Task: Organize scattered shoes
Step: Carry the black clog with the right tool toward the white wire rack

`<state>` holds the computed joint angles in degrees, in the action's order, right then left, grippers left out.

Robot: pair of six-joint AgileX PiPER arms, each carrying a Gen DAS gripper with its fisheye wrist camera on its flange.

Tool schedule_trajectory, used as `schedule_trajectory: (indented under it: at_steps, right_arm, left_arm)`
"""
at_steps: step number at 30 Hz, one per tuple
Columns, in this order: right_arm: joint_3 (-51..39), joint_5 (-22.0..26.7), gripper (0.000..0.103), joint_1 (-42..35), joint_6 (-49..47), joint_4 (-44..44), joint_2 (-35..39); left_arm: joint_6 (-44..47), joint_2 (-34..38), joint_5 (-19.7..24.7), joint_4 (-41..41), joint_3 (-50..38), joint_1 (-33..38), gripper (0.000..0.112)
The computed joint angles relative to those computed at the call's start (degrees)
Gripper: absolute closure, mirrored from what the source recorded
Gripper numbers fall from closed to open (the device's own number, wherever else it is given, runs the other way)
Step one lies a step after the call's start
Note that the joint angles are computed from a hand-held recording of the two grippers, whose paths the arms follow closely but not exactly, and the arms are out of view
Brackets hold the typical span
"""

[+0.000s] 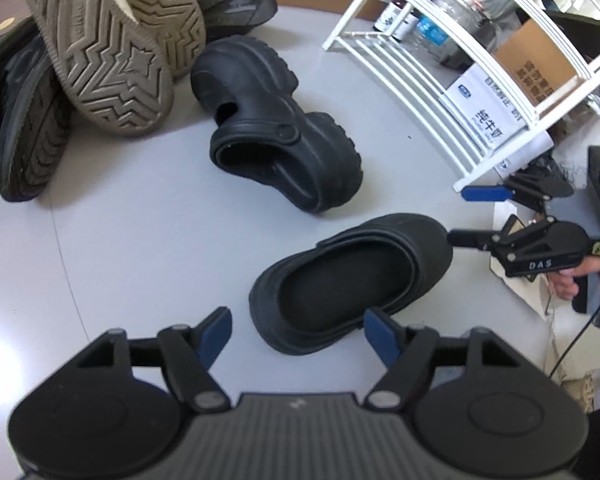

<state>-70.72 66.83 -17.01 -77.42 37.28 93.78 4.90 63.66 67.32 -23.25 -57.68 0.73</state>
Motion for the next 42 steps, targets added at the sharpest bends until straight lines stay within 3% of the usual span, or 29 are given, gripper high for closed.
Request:
schedule_trajectory:
  at_steps: [5, 25, 31, 42]
  right_arm:
    - [1.8, -4.5, 0.020, 3.4, 1.2, -2.4, -0.5]
    - [-0.2, -4.3, 0.022, 5.7, -7.6, -3.2, 2.4]
    - [-2.5, -3.6, 0.033, 5.6, -5.8, -3.5, 5.5]
    - [-2.4, -6.1, 0.038, 9.9, -8.8, -3.4, 8.4]
  left_arm:
    - [0.8, 1.1, 0.8, 1.3, 0.3, 1.4, 0.035]
    - [2.7, 1.1, 1.6, 0.9, 3.2, 9.0, 0.034]
    - [2.9, 2.2, 1.2, 0.9, 3.8, 9.0, 0.034]
    - [1.6, 2.2, -0.3, 1.1, 3.4, 8.6, 0.034]
